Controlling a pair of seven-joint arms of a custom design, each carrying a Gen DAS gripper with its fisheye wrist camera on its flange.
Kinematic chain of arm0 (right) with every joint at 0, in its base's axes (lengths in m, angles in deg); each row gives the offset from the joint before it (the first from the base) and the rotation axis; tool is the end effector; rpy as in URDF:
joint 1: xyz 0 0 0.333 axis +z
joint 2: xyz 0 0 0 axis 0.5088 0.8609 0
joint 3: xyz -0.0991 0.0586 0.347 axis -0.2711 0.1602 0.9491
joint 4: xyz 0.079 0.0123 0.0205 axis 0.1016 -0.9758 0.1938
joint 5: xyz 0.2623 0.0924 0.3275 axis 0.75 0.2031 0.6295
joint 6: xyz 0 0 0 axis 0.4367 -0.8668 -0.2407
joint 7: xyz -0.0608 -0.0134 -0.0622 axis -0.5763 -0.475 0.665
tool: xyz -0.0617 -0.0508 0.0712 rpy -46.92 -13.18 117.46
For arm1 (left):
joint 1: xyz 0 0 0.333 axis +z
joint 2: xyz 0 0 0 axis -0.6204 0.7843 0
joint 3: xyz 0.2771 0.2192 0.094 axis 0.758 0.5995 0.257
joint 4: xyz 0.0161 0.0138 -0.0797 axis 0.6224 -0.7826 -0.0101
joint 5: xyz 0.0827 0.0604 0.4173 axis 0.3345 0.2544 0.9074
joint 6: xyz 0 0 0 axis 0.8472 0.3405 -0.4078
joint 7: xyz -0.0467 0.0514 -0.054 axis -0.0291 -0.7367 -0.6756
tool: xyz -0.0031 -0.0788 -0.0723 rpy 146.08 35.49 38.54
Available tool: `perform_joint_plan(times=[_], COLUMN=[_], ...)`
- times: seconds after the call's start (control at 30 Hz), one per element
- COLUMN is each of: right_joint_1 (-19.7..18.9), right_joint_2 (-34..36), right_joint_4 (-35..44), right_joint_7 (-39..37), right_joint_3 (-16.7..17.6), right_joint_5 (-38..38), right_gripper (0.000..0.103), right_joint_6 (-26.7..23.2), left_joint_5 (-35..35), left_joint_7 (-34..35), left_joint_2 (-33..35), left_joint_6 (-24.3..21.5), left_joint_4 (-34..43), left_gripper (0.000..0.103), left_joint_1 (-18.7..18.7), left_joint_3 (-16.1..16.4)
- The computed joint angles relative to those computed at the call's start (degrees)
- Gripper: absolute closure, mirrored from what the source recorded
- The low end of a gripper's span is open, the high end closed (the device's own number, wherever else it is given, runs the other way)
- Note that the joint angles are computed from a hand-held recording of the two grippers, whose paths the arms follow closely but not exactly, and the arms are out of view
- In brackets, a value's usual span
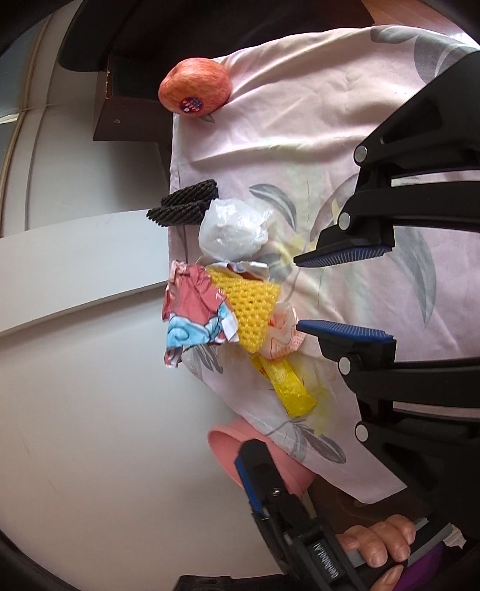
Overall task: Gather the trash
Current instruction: 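Move both tools back over the table toward the crumpled wrappers, then grasp the crumpled pink-blue wrapper with the left tool while the right tool reaches the plastic bag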
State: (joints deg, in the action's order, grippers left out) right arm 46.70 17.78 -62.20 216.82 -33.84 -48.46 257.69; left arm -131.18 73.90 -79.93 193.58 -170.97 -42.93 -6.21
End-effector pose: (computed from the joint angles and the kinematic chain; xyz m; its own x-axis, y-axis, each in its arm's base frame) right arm 0.5594 0.2288 0.5063 0.0670 -0.9636 -0.2587 -0.7054 0.1376 -0.6954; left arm 0.5921 -0.0736 0.5568 -0.4226 -0.8892 0.1754 -0.6058 0.1332 -0.7844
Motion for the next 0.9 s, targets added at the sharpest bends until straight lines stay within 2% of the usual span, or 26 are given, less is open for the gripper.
perform_joint_plan(times=[0.1, 0.23, 0.43, 0.6, 0.77, 0.9], right_joint_1=[-0.3, -0.9, -1.9, -2.3, -2.0, -2.2], right_joint_2=[-0.2, -0.9, -1.7, -1.5, -0.6, 0.4], right_joint_4=[-0.3, -1.0, -1.8, -1.8, -1.0, 0.2], right_joint_7=[0.0, 1.5, 2.3, 0.0, -5.3, -8.0], right_joint_3=[-0.2, -0.5, -0.9, -1.6, -1.9, -1.7], right_joint_5=[0.7, 0.1, -0.1, 3.2, 9.6, 12.2], right_gripper=[0.073, 0.073, 0.073, 0.073, 0.073, 0.073], right_joint_6=[0.2, 0.6, 0.9, 1.0, 1.1, 0.7], left_joint_5=[0.1, 2.5, 13.3, 15.7, 17.2, 19.3], left_joint_7=[-1.3, -4.1, -16.1, -19.6, -21.6, -23.2], left_joint_2=[1.9, 4.8, 9.3, 10.9, 10.9, 11.0], left_joint_6=[-0.8, 0.5, 1.4, 1.4, 3.0, 5.1], left_joint_4=[2.7, 5.5, 8.6, 10.0, 9.9, 9.9], left_gripper=[0.060, 0.060, 0.060, 0.060, 0.061, 0.071], left_joint_1=[-0.6, -1.1, -0.9, -0.1, 0.0, -0.2], left_joint_3=[-0.8, -2.4, -3.5, -4.6, -5.1, -5.3])
